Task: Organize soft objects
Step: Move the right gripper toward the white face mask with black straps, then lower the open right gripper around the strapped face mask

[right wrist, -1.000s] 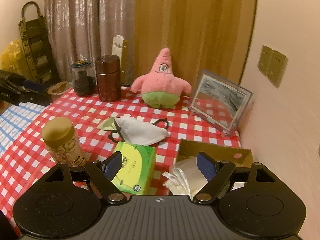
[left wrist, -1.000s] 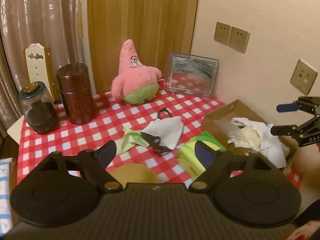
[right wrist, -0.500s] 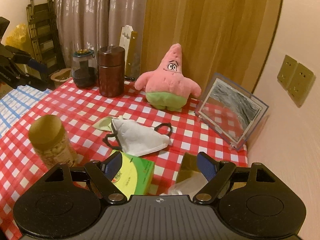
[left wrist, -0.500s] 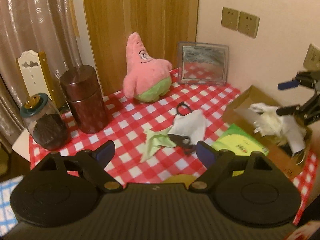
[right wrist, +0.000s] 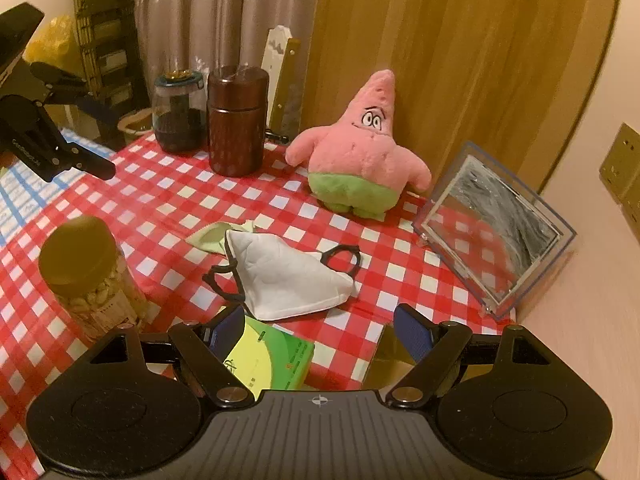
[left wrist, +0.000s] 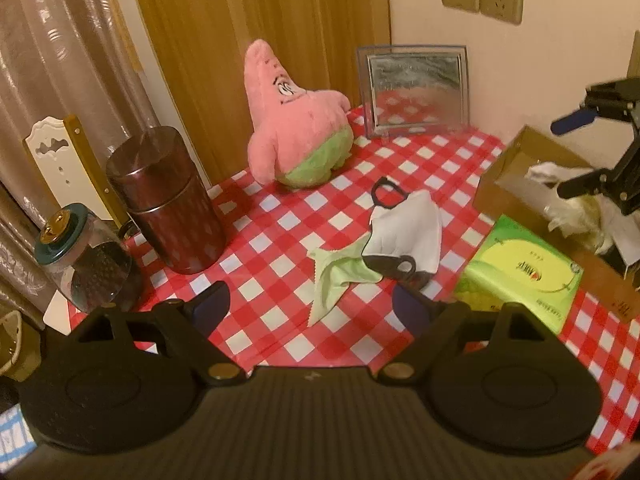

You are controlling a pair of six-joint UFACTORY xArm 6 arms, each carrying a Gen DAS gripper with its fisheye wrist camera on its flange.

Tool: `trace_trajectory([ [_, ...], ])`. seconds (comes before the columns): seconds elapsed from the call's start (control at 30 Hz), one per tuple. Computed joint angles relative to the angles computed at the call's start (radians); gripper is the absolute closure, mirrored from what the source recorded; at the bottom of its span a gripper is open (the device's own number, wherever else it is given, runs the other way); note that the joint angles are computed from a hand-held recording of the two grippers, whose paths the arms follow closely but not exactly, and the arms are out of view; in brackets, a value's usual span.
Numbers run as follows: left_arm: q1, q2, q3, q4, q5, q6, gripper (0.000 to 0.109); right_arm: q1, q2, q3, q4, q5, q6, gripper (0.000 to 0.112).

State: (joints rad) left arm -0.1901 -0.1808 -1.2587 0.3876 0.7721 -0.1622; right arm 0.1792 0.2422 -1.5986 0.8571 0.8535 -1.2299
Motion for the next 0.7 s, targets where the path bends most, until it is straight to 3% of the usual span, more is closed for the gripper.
trace_trajectory([
  [0.27, 0.023, 0.048, -0.028, -0.012, -0.01, 0.046, 0.022, 0.025, 0.084, -0.109, -0.052, 0.017, 0.025, 0.031],
  [0.7, 0.092, 0.138, -0.057, 0.001, -0.095, 0.156, 0.022, 0.076, 0.356, -0.496, -0.202, 0.153, 0.075, 0.031],
])
